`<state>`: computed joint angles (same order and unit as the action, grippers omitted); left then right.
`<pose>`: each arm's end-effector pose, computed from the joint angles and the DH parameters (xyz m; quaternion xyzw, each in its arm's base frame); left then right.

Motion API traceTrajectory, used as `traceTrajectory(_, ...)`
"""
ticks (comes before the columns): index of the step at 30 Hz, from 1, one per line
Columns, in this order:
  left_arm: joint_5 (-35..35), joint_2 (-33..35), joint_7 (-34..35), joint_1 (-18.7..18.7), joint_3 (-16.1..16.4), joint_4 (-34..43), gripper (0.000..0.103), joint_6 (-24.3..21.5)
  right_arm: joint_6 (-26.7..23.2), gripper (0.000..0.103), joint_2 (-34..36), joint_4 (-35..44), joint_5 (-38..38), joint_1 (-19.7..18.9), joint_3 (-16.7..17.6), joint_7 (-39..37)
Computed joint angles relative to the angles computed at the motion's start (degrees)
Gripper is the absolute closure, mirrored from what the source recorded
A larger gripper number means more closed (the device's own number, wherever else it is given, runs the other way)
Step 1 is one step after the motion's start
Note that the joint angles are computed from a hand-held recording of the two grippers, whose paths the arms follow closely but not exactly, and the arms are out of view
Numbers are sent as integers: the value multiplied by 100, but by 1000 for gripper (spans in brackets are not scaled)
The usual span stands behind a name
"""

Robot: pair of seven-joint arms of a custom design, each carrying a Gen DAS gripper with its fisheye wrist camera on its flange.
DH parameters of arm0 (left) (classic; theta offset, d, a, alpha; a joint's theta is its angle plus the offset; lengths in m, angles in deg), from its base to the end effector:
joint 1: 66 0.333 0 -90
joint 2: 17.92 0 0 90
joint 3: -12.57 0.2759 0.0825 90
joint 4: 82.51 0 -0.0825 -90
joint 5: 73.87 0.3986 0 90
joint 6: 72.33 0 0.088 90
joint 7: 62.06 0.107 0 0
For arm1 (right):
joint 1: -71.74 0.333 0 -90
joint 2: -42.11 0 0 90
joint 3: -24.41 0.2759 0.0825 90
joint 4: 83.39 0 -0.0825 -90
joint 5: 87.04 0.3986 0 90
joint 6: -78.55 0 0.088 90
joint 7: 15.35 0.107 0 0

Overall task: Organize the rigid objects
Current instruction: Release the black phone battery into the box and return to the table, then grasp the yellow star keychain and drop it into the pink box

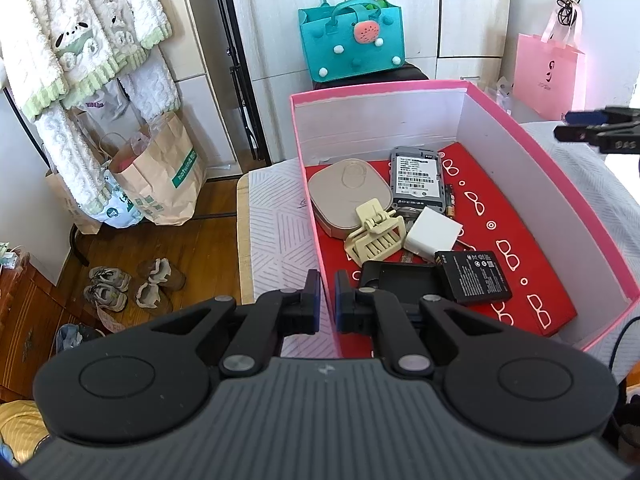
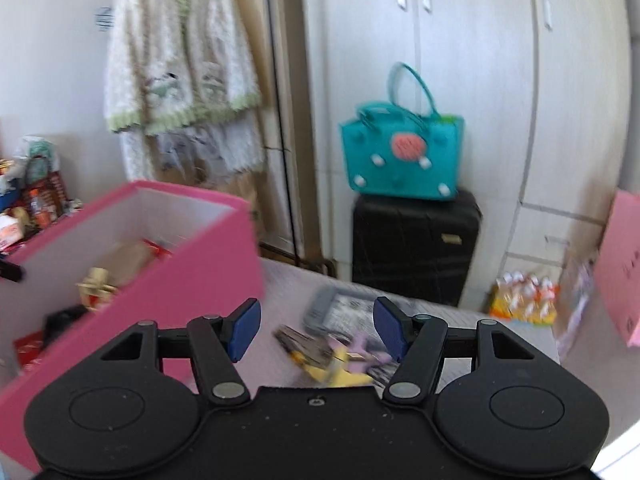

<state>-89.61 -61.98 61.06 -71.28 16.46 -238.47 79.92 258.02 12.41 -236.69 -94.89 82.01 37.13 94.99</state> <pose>0.4044 -0.0025 0.4900 -0.5127 0.7792 -0.2751 0.2332 0.4108 0.1893 0.4669 -0.6883 0.5562 -0.2611 0.3856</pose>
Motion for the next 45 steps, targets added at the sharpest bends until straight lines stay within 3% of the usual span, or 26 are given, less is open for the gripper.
traceTrajectory(2,15,16,-27,12,-20,17,97,-9,13,37,168,-16,38,-107,39,104)
traceTrajectory(5,45,34,-38,22,-33,42,97,-18,70,40,467,-39,242,312,-373,11)
traceTrajectory(7,76,31,-35,31,-43,54,97,-43,75,42,604,-26,299,374,-389,-25)
traceTrajectory(12,-12,50,44,-33,58,108,97,-34,93,47,612,39,-480,-1161,1253,567)
traceTrajectory(14,-39,49,76,-42,68,105,97,-17,153,47,518,21,-791,-1557,1680,854)
traceTrajectory(16,-49,58,93,-40,61,103,97,1,155,47,414,-5,-973,-1706,1848,1008)
traceTrajectory(23,-134,71,140,-68,90,103,97,14,4,49,292,-137,-1040,-1292,1405,1397)
traceTrajectory(25,-158,76,181,-77,117,106,97,20,-10,67,228,-215,-1053,-1161,1282,1426)
traceTrajectory(28,-182,84,213,-75,122,113,97,14,23,67,206,-344,-898,-632,755,1243)
traceTrajectory(31,-221,87,255,-85,141,111,97,17,-68,67,111,-409,-808,-493,666,1173)
traceTrajectory(35,-249,93,272,-79,138,127,97,-8,-69,69,-17,-548,-464,13,227,1070)
traceTrajectory(38,-247,96,298,-69,130,125,97,3,-182,71,-171,-611,-353,237,100,881)
traceTrajectory(41,-259,105,270,-52,115,146,97,-30,-425,71,-359,-586,-558,-124,609,964)
traceTrajectory(44,-257,96,272,-44,106,138,97,-19,-484,71,-350,-622,-433,262,266,830)
traceTrajectory(45,-251,95,273,-41,100,133,97,-3,-479,71,-379,-644,-420,259,292,861)
